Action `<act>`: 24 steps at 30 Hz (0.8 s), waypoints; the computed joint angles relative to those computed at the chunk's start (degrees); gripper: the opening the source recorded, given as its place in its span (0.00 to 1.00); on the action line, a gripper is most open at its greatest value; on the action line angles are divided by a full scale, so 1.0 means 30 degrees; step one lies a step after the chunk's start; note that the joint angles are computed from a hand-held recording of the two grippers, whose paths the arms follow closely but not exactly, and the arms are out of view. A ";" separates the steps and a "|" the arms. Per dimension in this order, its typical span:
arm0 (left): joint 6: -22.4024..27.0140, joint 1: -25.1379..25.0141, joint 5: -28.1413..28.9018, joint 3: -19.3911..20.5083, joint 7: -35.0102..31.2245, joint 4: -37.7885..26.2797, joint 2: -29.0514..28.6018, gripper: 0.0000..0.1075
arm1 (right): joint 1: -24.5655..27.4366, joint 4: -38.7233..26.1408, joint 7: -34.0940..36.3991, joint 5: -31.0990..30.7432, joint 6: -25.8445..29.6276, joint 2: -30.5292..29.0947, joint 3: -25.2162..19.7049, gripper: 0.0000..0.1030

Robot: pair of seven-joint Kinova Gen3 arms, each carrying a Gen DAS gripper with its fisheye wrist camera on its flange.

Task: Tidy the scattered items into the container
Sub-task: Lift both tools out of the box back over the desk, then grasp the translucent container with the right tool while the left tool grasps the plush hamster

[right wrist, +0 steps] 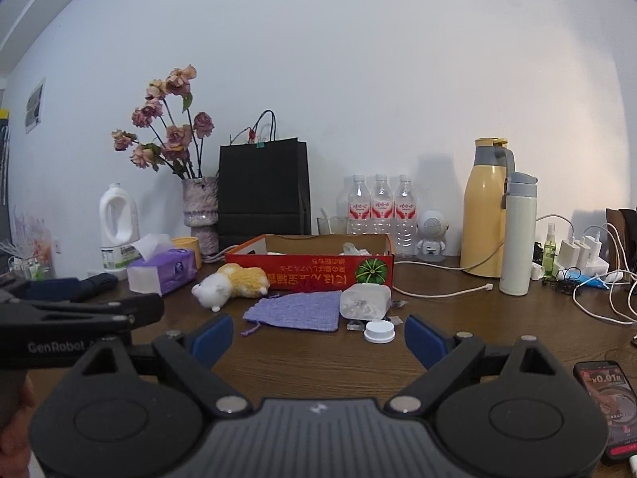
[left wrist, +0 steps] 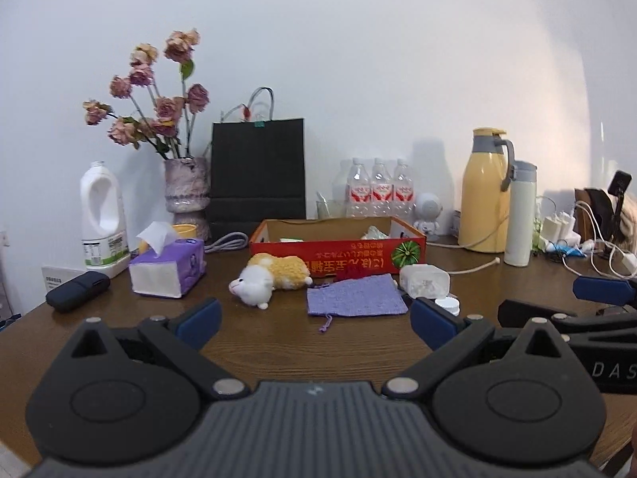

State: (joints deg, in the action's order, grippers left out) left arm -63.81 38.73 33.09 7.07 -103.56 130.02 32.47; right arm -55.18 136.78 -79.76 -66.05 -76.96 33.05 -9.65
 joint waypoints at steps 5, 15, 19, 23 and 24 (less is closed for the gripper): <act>0.1673 -0.2075 -0.0619 0.1520 -0.0438 -0.0778 0.0229 0.96 | 0.0619 -0.0510 0.0878 0.0783 0.0618 0.0179 0.0278 0.90; 0.7644 -0.3122 -0.4596 -0.0567 0.1308 -0.5236 0.1128 0.96 | 0.3680 -0.3082 0.2130 0.3609 0.5943 0.0064 0.2710 0.87; 1.0717 -0.3806 -0.4532 -0.0582 0.0551 -0.8566 0.2216 0.96 | 0.7220 -0.6001 0.4501 0.4441 0.9050 0.0641 0.1862 0.87; 1.3638 -0.3350 -0.4266 -0.2042 0.0227 -1.1767 0.3472 0.96 | 1.0421 -0.9541 0.6966 0.4989 1.2157 0.1941 0.0473 0.87; 1.4414 -0.3121 -0.4173 -0.2610 0.0049 -1.2603 0.3766 0.96 | 1.0615 -1.0425 0.7427 0.4891 1.2933 0.2312 0.0703 0.87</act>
